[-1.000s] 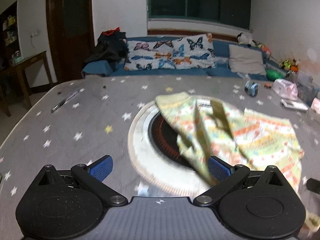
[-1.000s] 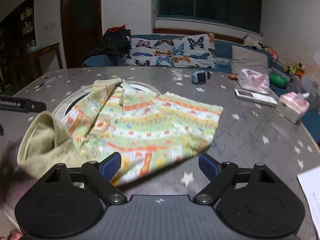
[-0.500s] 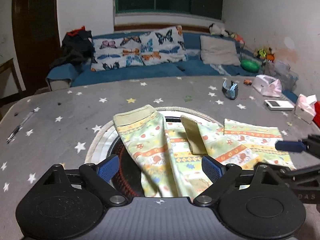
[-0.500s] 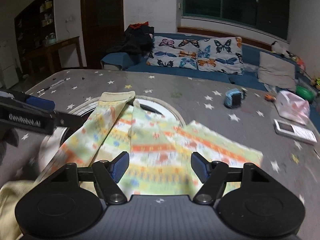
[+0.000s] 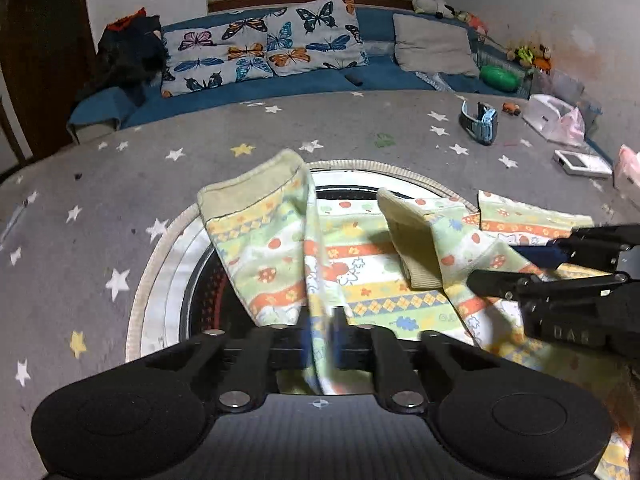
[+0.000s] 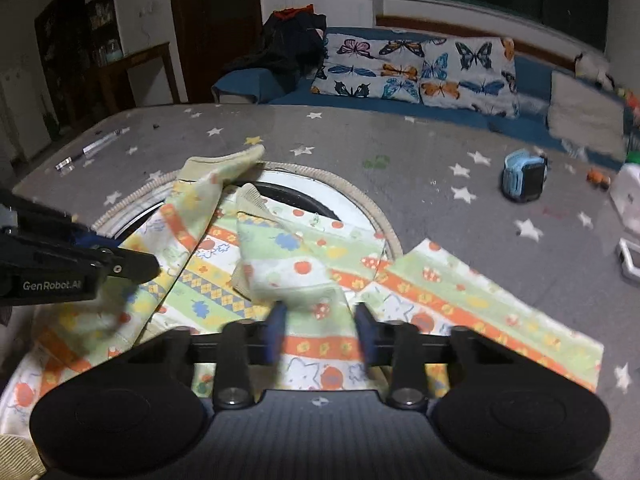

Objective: Fold clothes

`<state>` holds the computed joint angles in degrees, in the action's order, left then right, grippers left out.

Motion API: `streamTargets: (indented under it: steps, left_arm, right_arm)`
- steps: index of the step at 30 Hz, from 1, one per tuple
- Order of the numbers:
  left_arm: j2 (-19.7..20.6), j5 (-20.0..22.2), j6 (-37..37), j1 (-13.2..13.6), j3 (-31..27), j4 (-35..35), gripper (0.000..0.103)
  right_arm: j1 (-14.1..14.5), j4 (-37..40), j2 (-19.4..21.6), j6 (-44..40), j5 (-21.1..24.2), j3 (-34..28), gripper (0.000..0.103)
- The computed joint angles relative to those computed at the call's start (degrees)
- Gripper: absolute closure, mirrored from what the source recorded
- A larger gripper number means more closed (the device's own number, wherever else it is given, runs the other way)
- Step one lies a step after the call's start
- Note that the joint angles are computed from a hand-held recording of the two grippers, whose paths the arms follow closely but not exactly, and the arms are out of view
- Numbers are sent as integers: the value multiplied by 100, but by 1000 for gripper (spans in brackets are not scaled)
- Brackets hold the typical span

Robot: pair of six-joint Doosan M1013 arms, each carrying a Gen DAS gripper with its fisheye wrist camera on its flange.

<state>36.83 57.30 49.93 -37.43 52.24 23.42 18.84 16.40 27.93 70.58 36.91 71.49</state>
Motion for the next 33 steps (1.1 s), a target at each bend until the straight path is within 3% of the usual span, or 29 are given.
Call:
streamTargets:
  steps: [1,4,11,15,17,21,22,26,33]
  left_arm:
    - [-68,-94,-87,-12,108,83,98]
    - [-275,-287,-458,-62,412,413,101]
    - [-742,-461,-1466,-150,1049,1000,102]
    - [-1017,-473,-2116,-255,1446,1454,102]
    - [-1145,-446,-2407,-300,1653,1624,102]
    - [-1335,-354,-2855,-353,1976,1725,102]
    - [-1368,-324,-2938,-365,2038,1744,102]
    - [-1466,-279,-3221,-398,2215,1831,102]
    - [-1719,-270,-3647,-487,2572,2021,102]
  right_arm:
    - [-19,80,-22,-20,-11,36,89]
    - [-54,184,-151,-24,-214,213,98]
    - [-127,346,-485,-61,-569,556,101]
    - [-95,183,-418,-84,-504,457,88]
    - [-63,109,-333,-74,-476,378,72]
    - [-17,-60,-117,55,-301,161,70]
    - [-11,-75,-65,95,-240,108,71]
    - [-30,164,-54,-19,-228,164,98]
    - [-154,53,-796,183,-1235,1043,100]
